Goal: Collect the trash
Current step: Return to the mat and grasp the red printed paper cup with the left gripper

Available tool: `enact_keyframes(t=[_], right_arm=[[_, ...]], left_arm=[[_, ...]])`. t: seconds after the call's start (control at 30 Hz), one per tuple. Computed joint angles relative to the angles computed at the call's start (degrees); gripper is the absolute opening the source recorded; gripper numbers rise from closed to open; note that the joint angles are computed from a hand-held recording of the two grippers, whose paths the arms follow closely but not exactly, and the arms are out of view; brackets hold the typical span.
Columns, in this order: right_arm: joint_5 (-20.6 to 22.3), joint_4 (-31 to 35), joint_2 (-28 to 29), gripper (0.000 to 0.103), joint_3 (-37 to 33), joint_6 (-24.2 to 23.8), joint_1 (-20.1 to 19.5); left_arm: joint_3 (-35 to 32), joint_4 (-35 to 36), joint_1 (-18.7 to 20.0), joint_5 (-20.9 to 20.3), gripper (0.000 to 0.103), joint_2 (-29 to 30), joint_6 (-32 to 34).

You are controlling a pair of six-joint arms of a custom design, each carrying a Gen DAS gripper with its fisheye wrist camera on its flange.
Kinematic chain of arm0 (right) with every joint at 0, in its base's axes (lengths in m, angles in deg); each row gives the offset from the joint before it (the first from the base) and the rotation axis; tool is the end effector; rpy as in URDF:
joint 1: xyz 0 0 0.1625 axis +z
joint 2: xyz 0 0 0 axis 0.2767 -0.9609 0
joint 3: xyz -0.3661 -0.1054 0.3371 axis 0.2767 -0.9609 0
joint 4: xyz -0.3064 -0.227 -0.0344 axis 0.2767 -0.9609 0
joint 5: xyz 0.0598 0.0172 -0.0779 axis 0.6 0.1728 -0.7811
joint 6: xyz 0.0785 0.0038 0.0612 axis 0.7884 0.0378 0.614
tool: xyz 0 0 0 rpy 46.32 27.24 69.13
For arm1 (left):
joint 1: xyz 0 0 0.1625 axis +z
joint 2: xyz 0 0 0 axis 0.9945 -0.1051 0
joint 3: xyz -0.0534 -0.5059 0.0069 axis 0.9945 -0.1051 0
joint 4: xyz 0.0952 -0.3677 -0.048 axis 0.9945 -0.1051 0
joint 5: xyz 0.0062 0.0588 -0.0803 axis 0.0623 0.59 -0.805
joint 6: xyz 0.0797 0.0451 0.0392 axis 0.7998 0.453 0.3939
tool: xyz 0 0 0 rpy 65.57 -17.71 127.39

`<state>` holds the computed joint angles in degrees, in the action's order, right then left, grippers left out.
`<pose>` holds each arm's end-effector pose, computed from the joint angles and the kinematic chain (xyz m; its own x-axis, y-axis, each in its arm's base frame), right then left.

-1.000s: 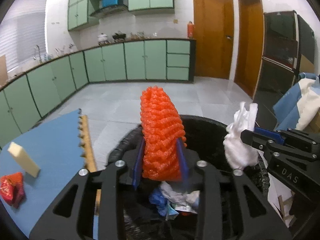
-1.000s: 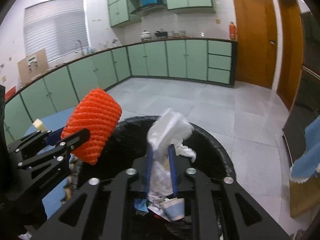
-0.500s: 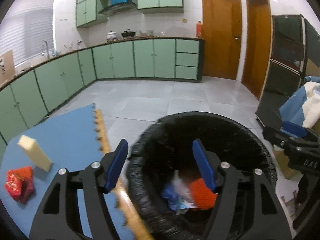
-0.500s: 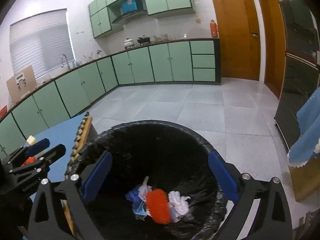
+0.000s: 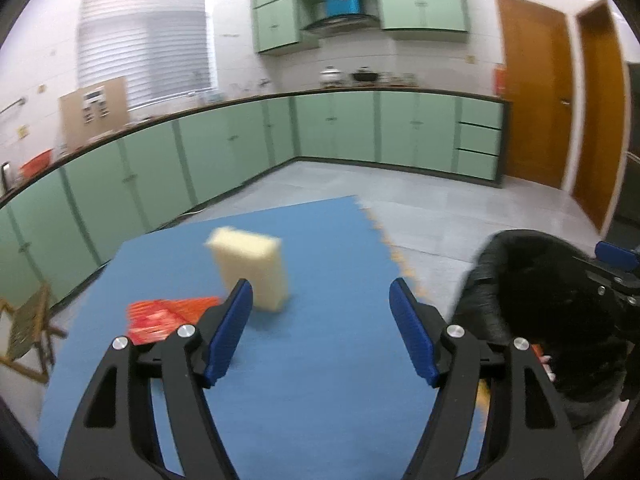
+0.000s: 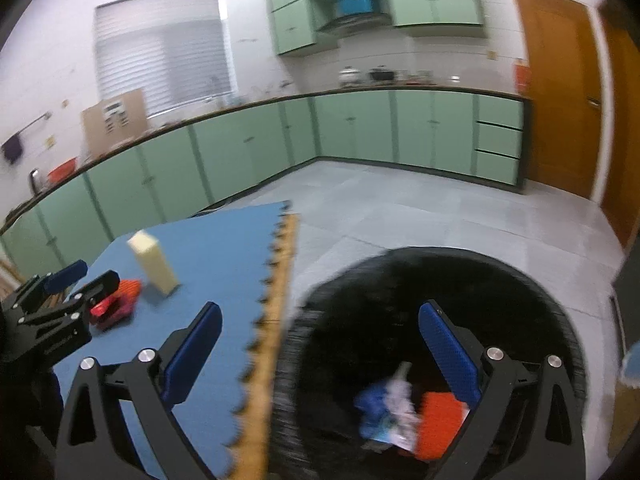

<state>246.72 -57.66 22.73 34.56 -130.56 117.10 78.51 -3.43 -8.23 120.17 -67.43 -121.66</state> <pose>0.4378 -0.4139 -0.0849 -0.7242 0.4498 0.5227 -0.3533 0.4089 -0.8414 0.0179 -0.5510 0.3798 -0.5199 0.5750 -0.6317 0.8540 0.3661 -0.3697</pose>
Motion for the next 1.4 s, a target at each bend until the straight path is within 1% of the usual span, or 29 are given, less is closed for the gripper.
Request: enact_keyframes(t=[0.03, 0.17, 0.23, 0.37, 0.43, 0.53, 0.63, 0.8, 0.9, 0.97, 1.07, 1.2, 1.23, 1.27, 1.3, 1.33, 1.37, 1.4], right_arm=[[-1.30, 0.86, 0.87, 0.097, -1.89, -1.10, -0.45], [-5.71, 4.34, 3.58, 0.097, -7.62, -2.73, -2.01], [-7.14, 6.68, 5.52, 0.097, -11.62, -3.87, -2.76], [-9.18, 11.80, 8.38, 0.097, -17.72, -3.47, -3.67], [-10.10, 14.21, 9.86, 0.097, -20.75, -3.30, -4.09], [-10.82, 17.04, 11.53, 0.097, -23.94, -3.41, -4.33], [-11.26, 19.99, 13.24, 0.097, -27.34, -4.20, -4.49], [-11.96, 24.54, 15.44, 0.097, -31.90, -3.74, -4.97], [-12.28, 25.70, 16.07, 0.097, -33.18, -3.44, -5.24], [-12.51, 26.58, 16.48, 0.097, -34.08, -3.18, -5.41], [-12.94, 27.53, 17.13, 0.097, -35.33, -3.43, -5.58], [-13.41, 28.96, 18.03, 0.097, -36.92, -3.84, -5.80], [-13.56, 29.39, 18.20, 0.097, -37.25, -3.70, -5.86], [-13.66, 29.47, 18.19, 0.097, -37.22, -3.64, -5.93], [-13.75, 29.58, 18.22, 0.097, -37.25, -3.57, -5.98], [-13.80, 29.66, 18.27, 0.097, -37.35, -3.55, -6.01], [-13.84, 29.82, 18.33, 0.097, -37.42, -3.41, -6.07], [-13.84, 30.10, 18.42, 0.097, -37.60, -3.20, -6.07]], left_arm=[[-1.19, 0.08, 0.71, -0.54, 0.069, 0.12, 0.01], [-7.03, 0.95, 3.46, -3.04, 0.071, 1.61, -0.82], [-10.14, 1.35, 4.75, -4.40, 0.071, 2.77, -0.86], [-15.63, 2.91, 6.82, -6.56, 0.071, 5.18, -1.74], [-18.20, 4.46, 8.20, -6.56, 0.071, 6.37, -2.18], [-21.88, 7.06, 9.10, -7.22, 0.071, 8.38, -3.30], [-23.73, 8.47, 9.57, -7.43, 0.071, 9.66, -3.77], [-25.71, 10.26, 9.79, -7.83, 0.071, 11.49, -4.40], [-28.05, 12.46, 9.95, -8.48, 0.071, 13.11, -5.51], [-29.78, 14.10, 10.07, -8.80, 0.075, 14.14, -6.39], [-32.63, 17.36, 10.36, -9.72, 0.077, 15.95, -7.96], [-34.86, 20.76, 10.93, -8.79, 0.077, 17.48, -10.29], [-34.66, 20.70, 11.12, -8.41, 0.076, 17.46, -10.40], [-34.79, 20.98, 11.21, -8.08, 0.073, 17.55, -10.65], [-35.02, 21.56, 11.32, -7.49, 0.069, 17.69, -10.96], [-35.28, 22.23, 11.45, -6.63, 0.058, 17.79, -11.14], [-35.08, 22.20, 11.57, -6.24, 0.055, 17.73, -11.03], [-33.46, 20.53, 11.37, -6.62, 0.054, 16.95, -10.32]])
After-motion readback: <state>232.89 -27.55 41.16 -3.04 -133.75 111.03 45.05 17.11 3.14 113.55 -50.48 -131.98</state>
